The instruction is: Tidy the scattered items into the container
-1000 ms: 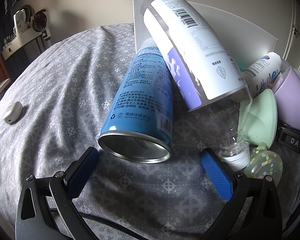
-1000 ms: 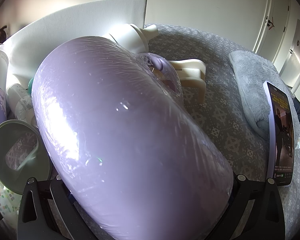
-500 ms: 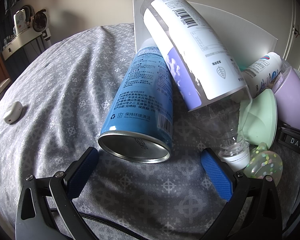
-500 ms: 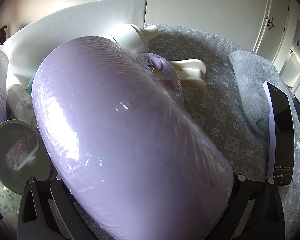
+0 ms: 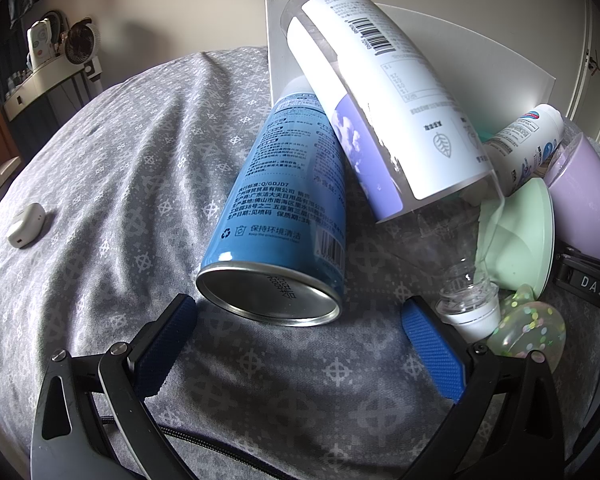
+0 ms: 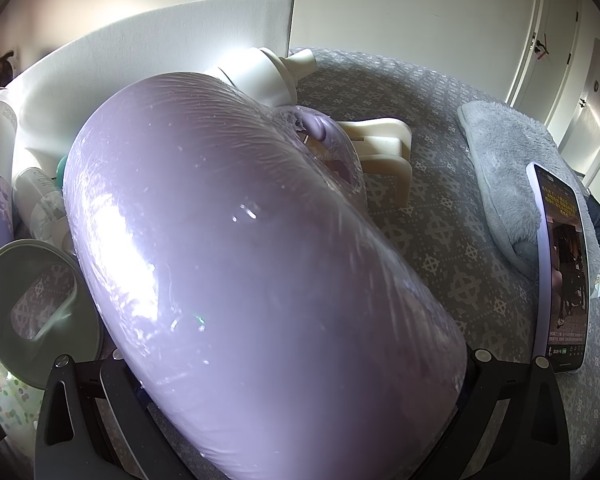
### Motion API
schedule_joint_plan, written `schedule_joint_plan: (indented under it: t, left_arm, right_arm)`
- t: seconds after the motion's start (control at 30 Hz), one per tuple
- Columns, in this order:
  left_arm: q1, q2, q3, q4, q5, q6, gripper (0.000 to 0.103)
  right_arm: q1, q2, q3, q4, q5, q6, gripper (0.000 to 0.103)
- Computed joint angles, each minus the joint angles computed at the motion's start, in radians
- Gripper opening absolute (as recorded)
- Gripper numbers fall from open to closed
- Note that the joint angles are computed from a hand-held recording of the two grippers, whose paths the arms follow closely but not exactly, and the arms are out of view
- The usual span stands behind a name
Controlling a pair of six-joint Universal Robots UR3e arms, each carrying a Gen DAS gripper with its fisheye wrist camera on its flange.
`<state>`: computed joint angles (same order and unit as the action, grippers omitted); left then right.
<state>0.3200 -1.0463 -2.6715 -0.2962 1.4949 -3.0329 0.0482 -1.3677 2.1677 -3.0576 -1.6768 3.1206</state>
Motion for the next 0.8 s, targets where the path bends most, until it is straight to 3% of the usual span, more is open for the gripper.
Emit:
schedule_joint_plan:
  t: [0.8]
  left_arm:
    - [0.001, 0.005, 0.002, -0.007, 0.000, 0.000, 0.103]
  right_arm:
    - [0.000, 0.002, 0.000, -0.001, 0.000, -0.001, 0.103]
